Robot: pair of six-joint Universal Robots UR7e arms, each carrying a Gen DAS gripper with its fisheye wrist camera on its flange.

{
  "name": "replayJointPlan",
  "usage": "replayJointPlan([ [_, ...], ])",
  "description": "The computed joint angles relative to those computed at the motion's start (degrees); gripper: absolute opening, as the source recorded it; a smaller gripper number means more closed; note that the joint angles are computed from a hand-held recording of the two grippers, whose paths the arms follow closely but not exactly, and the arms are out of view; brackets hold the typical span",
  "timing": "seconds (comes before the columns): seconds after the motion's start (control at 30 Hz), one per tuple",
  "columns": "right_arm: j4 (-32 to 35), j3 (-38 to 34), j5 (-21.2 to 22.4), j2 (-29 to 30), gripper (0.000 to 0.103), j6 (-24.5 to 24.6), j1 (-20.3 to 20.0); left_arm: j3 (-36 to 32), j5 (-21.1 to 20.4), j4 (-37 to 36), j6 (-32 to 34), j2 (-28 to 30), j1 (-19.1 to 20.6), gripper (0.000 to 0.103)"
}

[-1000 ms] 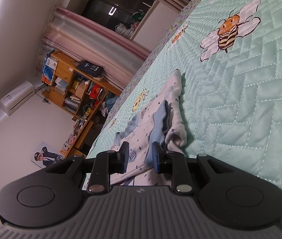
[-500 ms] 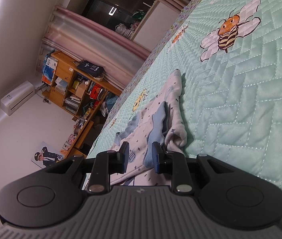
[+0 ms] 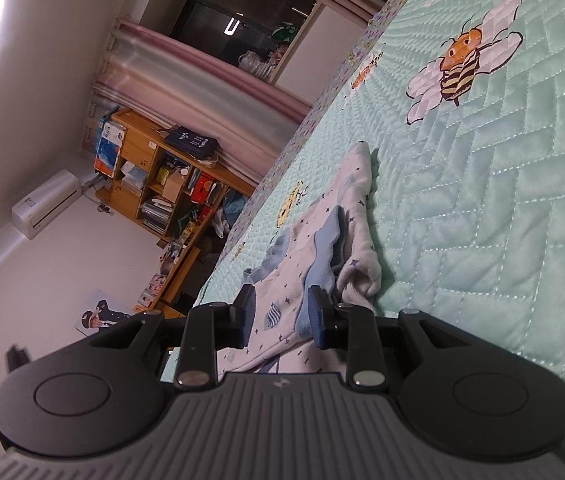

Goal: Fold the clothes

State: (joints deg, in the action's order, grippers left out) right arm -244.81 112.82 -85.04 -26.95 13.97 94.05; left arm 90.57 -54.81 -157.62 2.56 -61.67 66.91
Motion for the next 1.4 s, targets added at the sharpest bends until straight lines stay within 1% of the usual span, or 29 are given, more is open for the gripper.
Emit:
replayJointPlan([
  [0.13,-0.38,0.10,0.68,0.09,0.032,0.21,-0.31,-9.21,-4.05,11.87,-4.46,3.97,2.71,0.092],
  [0.2,-0.42,0.08,0.98,0.07,0.032,0.29,-0.45,-11.11,-8.75,14.65,-6.22,4.64,4.16,0.092],
  [0.23,-0.39,0.03,1.06,0.06,0.032,0.33,-0.47,-11.72,-10.32,15.63,-6.14,4.91,4.56,0.092],
  [0.27,-0.32,-0.05,1.11,0.06,0.032,0.37,-0.48,-11.72,-10.30,15.76,-5.33,5.18,4.53,0.092],
  [0.3,-0.32,-0.07,1.18,0.07,0.032,0.40,-0.51,-11.53,-8.80,15.57,-4.14,5.38,4.18,0.092],
  [0.37,-0.40,-0.05,1.32,0.10,0.032,0.43,-0.59,-12.72,-7.29,16.20,-1.47,6.87,4.12,0.090],
  [0.43,-0.38,-0.07,1.35,0.10,0.032,0.43,-0.62,-14.04,-6.29,19.01,-1.03,7.79,4.09,0.083],
  [0.47,-0.40,-0.06,1.36,0.11,0.032,0.41,-0.64,-14.68,-5.39,20.40,-0.40,8.24,4.00,0.081],
  [0.53,-0.44,-0.02,1.39,0.12,0.032,0.39,-0.69,-16.00,-3.56,23.18,0.81,9.17,3.80,0.069],
  [0.57,-0.42,-0.02,1.34,0.10,0.032,0.37,-0.67,-16.24,-2.55,23.78,1.65,9.49,3.68,0.067],
  [0.6,-0.39,-0.01,1.35,0.08,0.032,0.35,-0.68,-16.35,-2.67,24.07,2.23,9.51,3.68,0.065],
  [0.63,-0.41,0.02,1.36,0.07,0.032,0.34,-0.69,-16.47,-2.80,24.37,2.81,9.53,3.67,0.056],
  [0.73,-0.37,0.06,1.27,0.00,0.032,0.34,-0.61,-16.65,-3.46,24.98,3.66,9.36,3.77,0.037],
  [0.8,-0.35,0.08,1.24,-0.03,0.032,0.34,-0.58,-16.39,-3.77,24.73,4.09,9.11,3.82,0.028],
  [0.83,-0.36,0.10,1.25,-0.04,0.032,0.30,-0.61,-15.97,-3.01,23.98,4.52,9.00,3.72,0.015],
  [0.87,-0.36,0.10,1.25,-0.04,0.032,0.30,-0.61,-15.57,-2.28,23.23,4.95,8.89,3.62,0.015],
  [0.93,-0.41,0.21,1.24,-0.08,0.032,0.25,-0.63,-15.61,-4.31,23.22,3.90,8.37,4.21,0.015],
  [1.0,-0.43,0.29,1.21,-0.12,0.032,0.17,-0.65,-15.45,-4.46,22.81,4.42,8.16,4.53,0.015],
  [1.07,-0.41,0.34,1.19,-0.16,0.032,0.12,-0.68,-15.63,-5.42,23.07,3.27,7.96,5.04,0.015],
  [1.23,-0.36,0.35,0.97,-0.17,0.032,-0.01,-0.62,-15.45,-5.24,22.08,3.23,7.56,5.57,0.014],
  [1.27,-0.37,0.39,0.93,-0.19,0.032,-0.03,-0.60,-15.50,-6.06,22.06,3.28,7.46,5.80,0.014],
  [1.3,-0.38,0.39,0.88,-0.21,0.032,0.01,-0.55,-15.35,-5.97,21.81,4.06,7.42,5.85,0.017],
  [1.33,-0.39,0.40,0.86,-0.23,0.032,0.06,-0.51,-15.20,-5.88,21.55,4.84,7.38,5.89,0.028],
  [1.37,-0.34,0.40,0.80,-0.25,0.032,0.03,-0.49,-14.94,-4.67,20.96,4.97,7.36,5.73,0.034],
  [1.4,-0.32,0.40,0.77,-0.27,0.032,0.04,-0.47,-14.62,-3.49,20.02,4.18,7.23,5.53,0.046],
])
